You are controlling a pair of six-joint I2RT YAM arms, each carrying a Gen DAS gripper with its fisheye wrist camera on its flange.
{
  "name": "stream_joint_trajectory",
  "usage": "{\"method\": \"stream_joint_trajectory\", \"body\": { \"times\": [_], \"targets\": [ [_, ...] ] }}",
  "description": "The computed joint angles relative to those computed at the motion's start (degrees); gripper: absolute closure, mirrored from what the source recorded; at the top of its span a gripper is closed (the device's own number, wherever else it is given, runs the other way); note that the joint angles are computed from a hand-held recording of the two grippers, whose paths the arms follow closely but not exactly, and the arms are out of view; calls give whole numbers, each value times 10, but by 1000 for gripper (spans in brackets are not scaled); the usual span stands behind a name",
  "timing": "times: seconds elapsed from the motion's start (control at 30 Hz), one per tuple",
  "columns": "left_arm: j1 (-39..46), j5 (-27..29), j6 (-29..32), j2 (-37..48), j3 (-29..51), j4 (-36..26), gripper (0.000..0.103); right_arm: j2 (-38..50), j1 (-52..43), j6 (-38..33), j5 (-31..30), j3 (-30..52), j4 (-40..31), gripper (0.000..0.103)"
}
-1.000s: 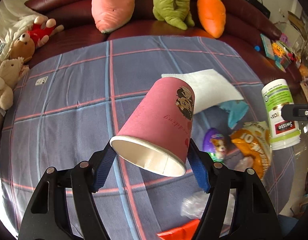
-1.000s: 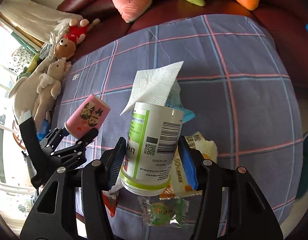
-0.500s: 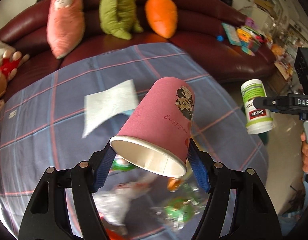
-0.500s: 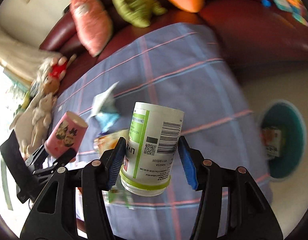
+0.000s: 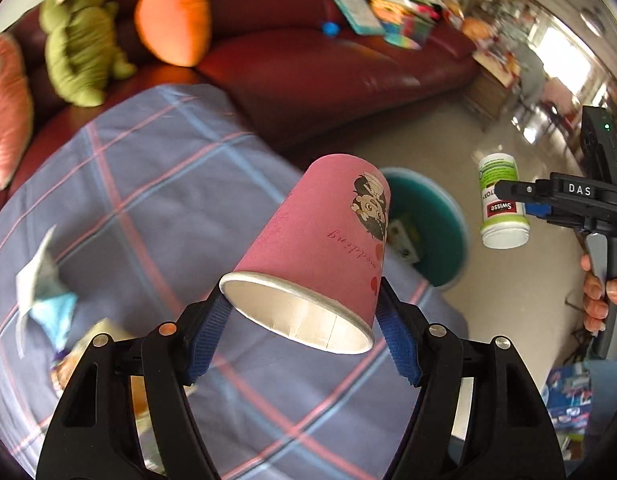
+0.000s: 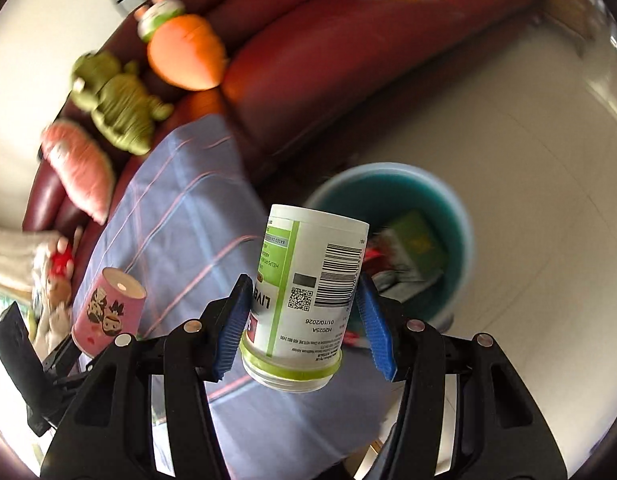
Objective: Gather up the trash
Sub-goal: 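Carry the pink cup and pill bottle with both grippers over the bin, then open the left gripper to drop the cup while the right gripper drops the pill bottle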
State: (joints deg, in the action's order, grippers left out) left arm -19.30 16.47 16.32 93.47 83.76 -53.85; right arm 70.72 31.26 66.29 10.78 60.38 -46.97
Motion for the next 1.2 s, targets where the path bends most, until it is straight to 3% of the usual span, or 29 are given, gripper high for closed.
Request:
{"method": "stream_joint_trajectory", "body": {
  "times": [0.2,0.73,1.07,1.2],
  "targets": [
    [-92,-27,-47,68,49,7,31,-75,-72,-19,-40,-88,15,52],
    [-193,-90,-111,247,178,-6,26,-89,-154,-62,-92,-136,40,51],
    [-161,-65,-111,244,161,-2,25,-49,-154,-69,-104,-133,66,51],
    [-153,-52,-115,214,127,6,17,-27,-146,-71,-102,-128,73,51]
  ]
}}
